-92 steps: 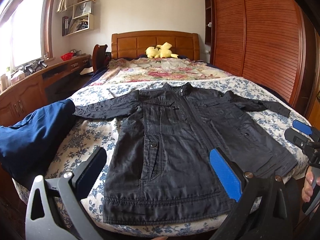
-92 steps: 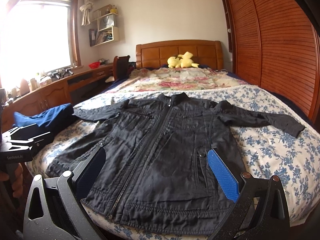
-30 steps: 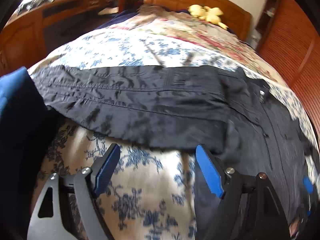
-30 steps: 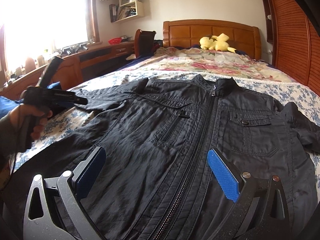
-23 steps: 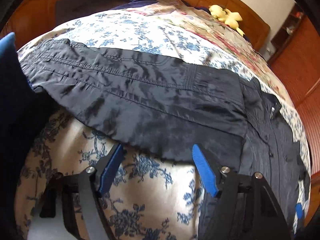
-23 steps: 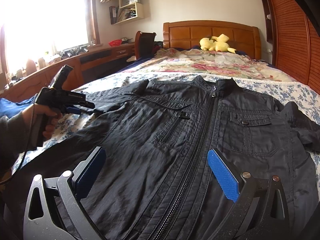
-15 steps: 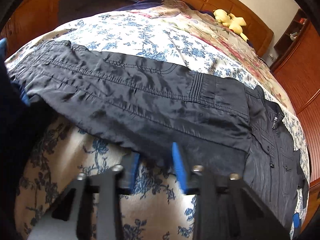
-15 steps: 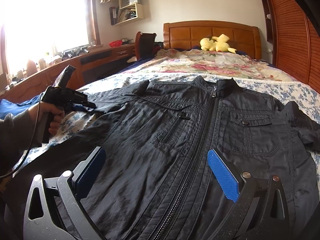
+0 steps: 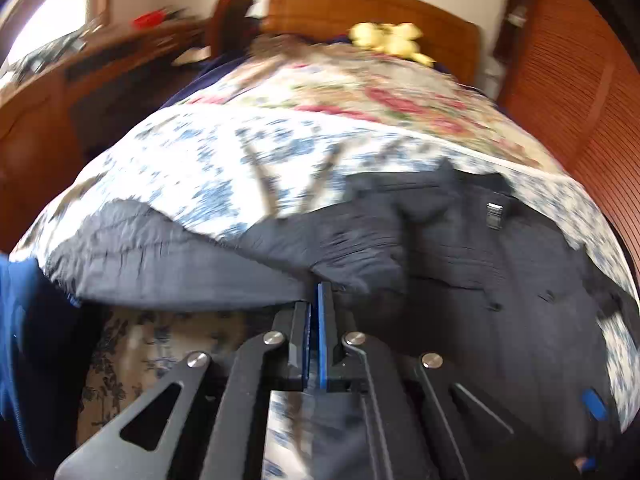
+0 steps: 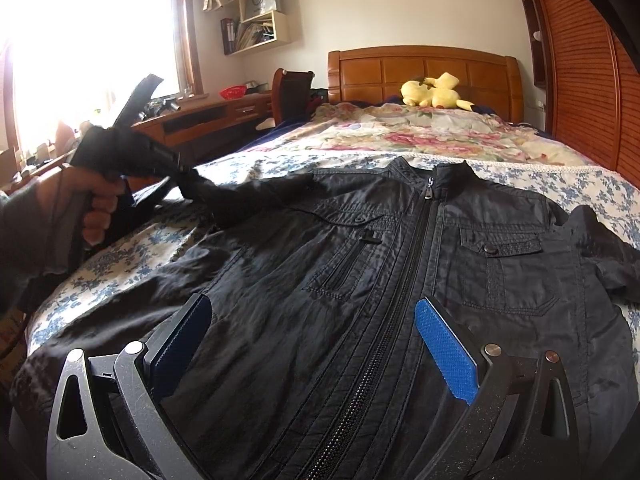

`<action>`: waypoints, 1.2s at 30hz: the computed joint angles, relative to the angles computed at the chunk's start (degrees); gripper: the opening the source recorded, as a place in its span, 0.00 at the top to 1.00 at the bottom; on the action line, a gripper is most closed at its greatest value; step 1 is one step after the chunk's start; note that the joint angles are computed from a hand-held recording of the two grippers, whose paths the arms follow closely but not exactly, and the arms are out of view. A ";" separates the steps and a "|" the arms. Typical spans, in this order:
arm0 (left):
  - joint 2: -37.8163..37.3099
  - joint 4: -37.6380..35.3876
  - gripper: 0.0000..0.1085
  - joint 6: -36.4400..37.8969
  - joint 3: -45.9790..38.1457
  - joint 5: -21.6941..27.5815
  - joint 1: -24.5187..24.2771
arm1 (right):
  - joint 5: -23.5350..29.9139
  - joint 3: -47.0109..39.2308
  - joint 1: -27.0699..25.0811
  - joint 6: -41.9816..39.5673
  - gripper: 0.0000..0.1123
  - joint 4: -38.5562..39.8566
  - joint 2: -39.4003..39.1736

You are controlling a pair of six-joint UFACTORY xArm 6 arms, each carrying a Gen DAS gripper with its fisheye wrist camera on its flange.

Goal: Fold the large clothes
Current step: 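Carry the held sleeve with the left tool across the jacket body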

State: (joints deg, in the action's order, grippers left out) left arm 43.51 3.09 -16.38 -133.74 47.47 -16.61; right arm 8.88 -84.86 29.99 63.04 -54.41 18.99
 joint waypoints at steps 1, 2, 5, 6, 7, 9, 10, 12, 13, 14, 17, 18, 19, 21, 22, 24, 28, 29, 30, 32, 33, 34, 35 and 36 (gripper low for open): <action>-1.11 -0.46 1.00 1.34 1.25 -0.59 -0.51 | -0.06 0.11 -0.01 0.41 0.08 -0.34 -0.10; -2.21 -0.80 1.00 3.13 2.40 -1.11 -1.54 | -0.26 0.25 -0.12 0.62 0.08 -0.57 -0.19; -5.14 -2.12 1.00 5.25 6.28 -2.20 -3.56 | -0.46 0.40 -0.21 1.43 0.08 -1.32 -0.44; -6.50 -2.35 1.00 5.55 8.46 -2.90 -4.04 | -0.61 0.52 -0.30 1.60 0.08 -1.46 -0.55; -6.48 -1.48 1.00 4.87 8.32 -2.61 -4.59 | -0.59 0.44 -0.27 1.72 0.08 -1.50 -0.50; -8.06 0.96 1.00 3.45 10.69 -2.63 -4.86 | -0.80 0.32 -0.42 1.67 0.08 -1.47 -0.35; -8.99 1.22 1.00 3.16 12.00 -2.74 -4.83 | -0.91 0.45 -0.48 1.84 0.08 -1.63 -0.46; -10.24 2.11 1.00 2.77 13.68 -2.96 -4.68 | -1.15 0.50 -0.65 1.87 0.08 -1.74 -0.46; -11.81 2.08 0.99 2.94 15.94 -3.67 -4.40 | -1.13 0.50 -0.63 1.74 0.08 -1.61 -0.47; -13.15 1.92 0.98 3.12 17.83 -4.35 -4.12 | -1.18 0.59 -0.66 1.71 0.08 -1.62 -0.52; -17.41 2.81 0.95 2.53 23.77 -7.54 -3.37 | -1.14 0.58 -0.64 1.89 0.08 -1.81 -0.54; -18.67 3.35 0.91 2.12 25.60 -8.70 -3.13 | -1.14 0.58 -0.64 1.89 0.08 -1.81 -0.54; -20.11 4.02 0.88 1.85 27.57 -10.03 -2.60 | -1.11 0.52 -0.64 2.04 0.08 -1.96 -0.52; -21.48 3.56 0.76 3.25 29.57 -11.55 -1.57 | -1.08 0.50 -0.62 2.06 0.08 -1.95 -0.48; -21.79 3.80 0.73 3.49 30.22 -12.05 -1.12 | -1.08 0.50 -0.62 2.06 0.08 -1.95 -0.48; -21.96 6.07 0.62 2.15 31.35 -12.62 0.18 | -1.07 0.52 -0.62 2.09 0.08 -2.02 -0.50; -19.93 3.97 0.56 1.95 31.26 -11.50 2.28 | -1.07 0.50 -0.61 2.11 0.08 -2.05 -0.48; -19.27 3.74 0.55 1.83 31.25 -11.09 2.68 | -1.07 0.50 -0.61 2.11 0.08 -2.05 -0.48; -18.42 3.59 0.53 1.73 31.09 -10.56 3.16 | -1.07 0.45 -0.61 2.17 0.08 -2.11 -0.45; -17.25 2.20 0.50 1.73 31.20 -10.16 3.98 | -1.03 0.43 -0.58 2.11 0.08 -2.05 -0.42; -16.47 1.01 0.50 1.74 31.00 -10.04 4.44 | -1.02 0.52 -0.57 1.85 0.08 -1.81 -0.48; -15.90 0.47 0.50 1.32 31.02 -10.09 4.72 | -0.98 0.51 -0.55 1.62 0.08 -1.60 -0.48; -15.39 0.03 0.50 1.04 30.87 -10.09 5.04 | -0.99 0.48 -0.56 1.98 0.08 -1.96 -0.47; -14.61 -0.78 0.50 0.73 30.50 -10.07 5.49 | -1.01 0.44 -0.56 2.05 0.08 -2.05 -0.44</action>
